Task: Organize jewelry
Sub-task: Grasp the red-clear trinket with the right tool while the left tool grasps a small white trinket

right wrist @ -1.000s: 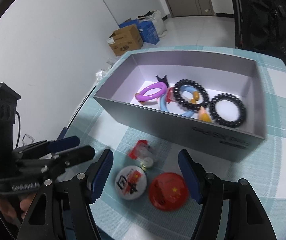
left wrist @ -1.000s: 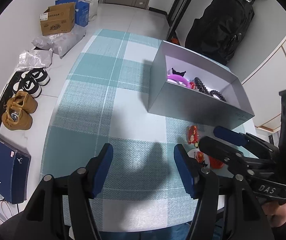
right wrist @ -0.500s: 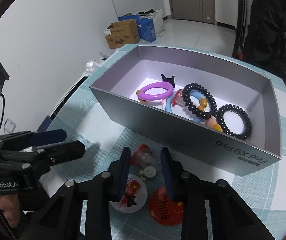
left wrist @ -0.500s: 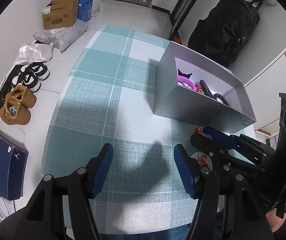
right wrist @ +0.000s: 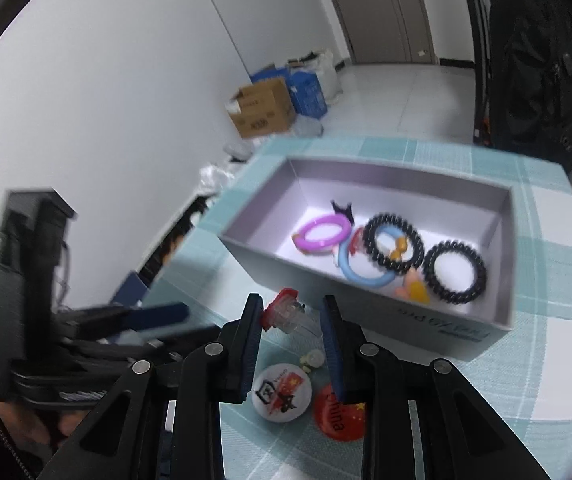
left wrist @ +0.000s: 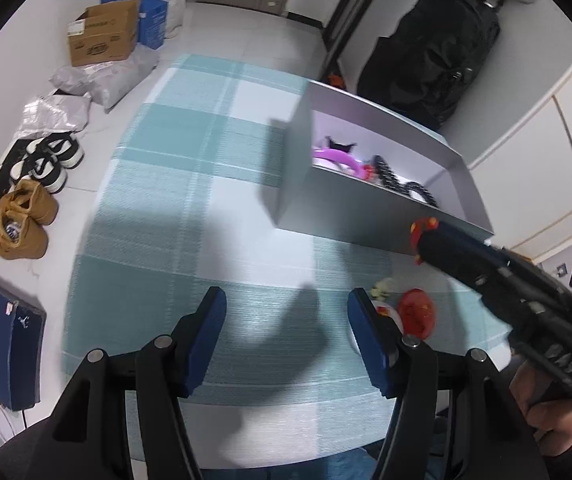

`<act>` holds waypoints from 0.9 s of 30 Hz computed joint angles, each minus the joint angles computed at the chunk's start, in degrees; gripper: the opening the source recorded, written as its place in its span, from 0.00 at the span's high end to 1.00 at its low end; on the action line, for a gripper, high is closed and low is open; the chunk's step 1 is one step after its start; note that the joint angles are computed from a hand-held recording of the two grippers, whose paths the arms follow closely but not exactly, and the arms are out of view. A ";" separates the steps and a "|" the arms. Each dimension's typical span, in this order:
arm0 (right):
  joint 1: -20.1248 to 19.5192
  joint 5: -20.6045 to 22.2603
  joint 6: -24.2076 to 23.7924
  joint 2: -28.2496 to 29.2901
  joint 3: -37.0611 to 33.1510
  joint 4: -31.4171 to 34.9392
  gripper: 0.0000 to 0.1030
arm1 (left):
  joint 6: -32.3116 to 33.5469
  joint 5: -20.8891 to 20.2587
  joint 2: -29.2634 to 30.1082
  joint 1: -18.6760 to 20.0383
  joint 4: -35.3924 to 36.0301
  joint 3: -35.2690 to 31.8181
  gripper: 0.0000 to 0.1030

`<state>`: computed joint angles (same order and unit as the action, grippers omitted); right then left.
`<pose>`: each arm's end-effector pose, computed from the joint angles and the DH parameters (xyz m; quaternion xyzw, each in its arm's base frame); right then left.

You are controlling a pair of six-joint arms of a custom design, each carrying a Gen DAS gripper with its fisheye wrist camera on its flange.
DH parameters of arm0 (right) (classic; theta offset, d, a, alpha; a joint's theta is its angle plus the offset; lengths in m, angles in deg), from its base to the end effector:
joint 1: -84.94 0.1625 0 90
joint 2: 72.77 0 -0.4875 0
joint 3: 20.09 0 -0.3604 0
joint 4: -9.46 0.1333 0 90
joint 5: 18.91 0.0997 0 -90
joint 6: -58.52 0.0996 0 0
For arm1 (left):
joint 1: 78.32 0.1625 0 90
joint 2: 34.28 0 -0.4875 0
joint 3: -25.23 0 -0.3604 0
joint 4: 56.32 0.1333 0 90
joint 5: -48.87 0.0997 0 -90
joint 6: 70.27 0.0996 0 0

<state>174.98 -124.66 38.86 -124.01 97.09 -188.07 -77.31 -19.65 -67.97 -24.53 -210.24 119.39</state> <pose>0.1067 -0.5903 0.2080 0.1105 -0.9207 0.3247 0.1861 -0.2697 -0.6557 0.0328 0.2419 0.9518 -0.0961 0.1623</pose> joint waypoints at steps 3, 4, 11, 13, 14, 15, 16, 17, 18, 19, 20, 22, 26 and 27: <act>-0.15 2.60 -1.19 -1.77 1.61 -2.74 0.73 | 1.80 -0.73 0.66 -0.71 -0.38 -0.14 0.44; -0.09 2.91 -1.56 -2.13 2.05 -3.63 0.73 | 2.53 -0.87 0.87 -0.94 -0.30 -0.31 0.44; -0.95 4.73 0.13 -5.65 3.85 -5.19 0.73 | 6.91 0.35 3.14 -2.65 1.07 -1.51 0.44; -1.37 4.82 0.62 -6.70 4.74 -5.67 0.73 | 7.42 1.35 3.84 -2.93 2.41 -2.21 0.44; -1.68 5.07 0.89 -7.30 5.16 -5.78 0.73 | 7.28 0.98 4.06 -2.89 2.93 -2.57 0.44; -2.00 5.37 1.02 -7.57 5.22 -5.71 0.73 | 7.07 0.60 4.19 -2.84 3.29 -2.83 0.44; -2.30 5.62 1.20 -7.99 5.56 -5.91 0.73 | 6.81 0.42 4.36 -2.81 3.78 -3.19 0.46; -2.52 5.81 1.20 -8.56 6.11 -6.05 0.73 | 6.76 0.77 4.49 -2.87 3.84 -3.36 0.48; -2.72 5.88 1.15 -9.11 6.73 -6.36 0.73 | 6.91 0.72 4.53 -2.84 3.95 -3.52 0.53; -2.84 5.82 1.07 -9.34 6.93 -6.53 0.73 | 7.07 0.76 4.57 -2.92 4.00 -3.56 0.59; -2.94 5.58 0.95 -9.39 6.93 -6.58 0.73 | 7.26 1.14 4.70 -3.06 3.93 -3.59 0.62; -3.33 5.16 1.29 -9.70 7.08 -6.65 0.73 | 7.77 2.19 4.77 -3.30 3.34 -3.22 0.66; -4.38 5.78 2.41 -10.95 7.92 -6.54 0.73 | 7.85 1.06 4.67 -3.20 3.93 -3.32 0.84; -4.54 5.97 2.47 -11.14 8.04 -6.57 0.73 | 7.91 1.24 4.70 -3.29 3.81 -3.22 0.84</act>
<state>170.43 -118.70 41.33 -135.14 105.13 -194.65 -69.40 -18.41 -63.27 -27.83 -206.42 116.17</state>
